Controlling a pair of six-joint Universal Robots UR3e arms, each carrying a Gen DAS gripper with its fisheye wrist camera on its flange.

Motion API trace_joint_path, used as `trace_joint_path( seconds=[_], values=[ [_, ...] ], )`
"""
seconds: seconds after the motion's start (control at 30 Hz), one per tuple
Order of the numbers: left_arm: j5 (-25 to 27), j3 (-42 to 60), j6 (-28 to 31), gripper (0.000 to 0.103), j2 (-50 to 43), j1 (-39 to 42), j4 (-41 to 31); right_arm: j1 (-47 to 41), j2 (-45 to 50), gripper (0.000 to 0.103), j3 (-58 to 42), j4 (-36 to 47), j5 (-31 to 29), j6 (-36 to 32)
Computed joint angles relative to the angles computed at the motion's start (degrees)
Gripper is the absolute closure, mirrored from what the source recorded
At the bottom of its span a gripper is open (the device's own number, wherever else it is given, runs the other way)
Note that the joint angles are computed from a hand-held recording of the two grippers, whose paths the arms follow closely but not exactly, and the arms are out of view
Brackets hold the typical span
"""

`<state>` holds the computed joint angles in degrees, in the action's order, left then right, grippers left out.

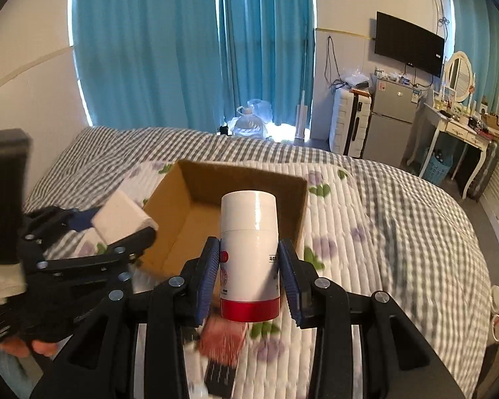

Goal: Organize rigid objects
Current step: 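Carry both held items over the cardboard box and open both tools to drop them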

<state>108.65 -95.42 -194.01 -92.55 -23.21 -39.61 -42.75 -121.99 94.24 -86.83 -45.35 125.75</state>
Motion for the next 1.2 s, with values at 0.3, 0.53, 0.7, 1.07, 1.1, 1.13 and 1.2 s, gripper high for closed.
trace_joint_path(
  seconds=[0.3, 0.53, 0.7, 1.07, 1.1, 1.13, 1.2],
  values=[
    [-1.5, 2.6, 2.9, 0.046, -11.2, 2.9, 7.3, 17.1, 19.8, 0.067, 1.3, -32.1, -10.0, 18.9],
    [-2.3, 2.6, 4.0, 0.045, -14.2, 2.5, 9.8, 20.8, 26.9, 0.067, 0.1, -38.9, -13.8, 21.5],
    [2.2, 2.3, 2.1, 0.016, -14.0, 0.6, 10.9, 20.8, 26.6, 0.067, 0.9, -39.7, -13.2, 22.0],
    [3.3, -6.3, -0.6, 0.016, 3.0, -1.1, 6.2, 13.4, 17.6, 0.032, 0.8, -31.2, -8.2, 21.4],
    [3.5, -7.4, -1.2, 0.014, 5.6, -1.5, 5.0, 11.9, 15.4, 0.032, -0.2, -27.9, -7.6, 19.6],
    [4.0, -8.2, -1.9, 0.009, 7.9, -1.9, 3.5, 10.7, 13.5, 0.032, -1.0, -25.1, -7.5, 17.9],
    [5.8, -9.5, -3.6, 0.005, 12.6, -3.2, -0.1, 6.5, 8.1, 0.032, -2.9, -17.1, -6.3, 12.5]
  ],
)
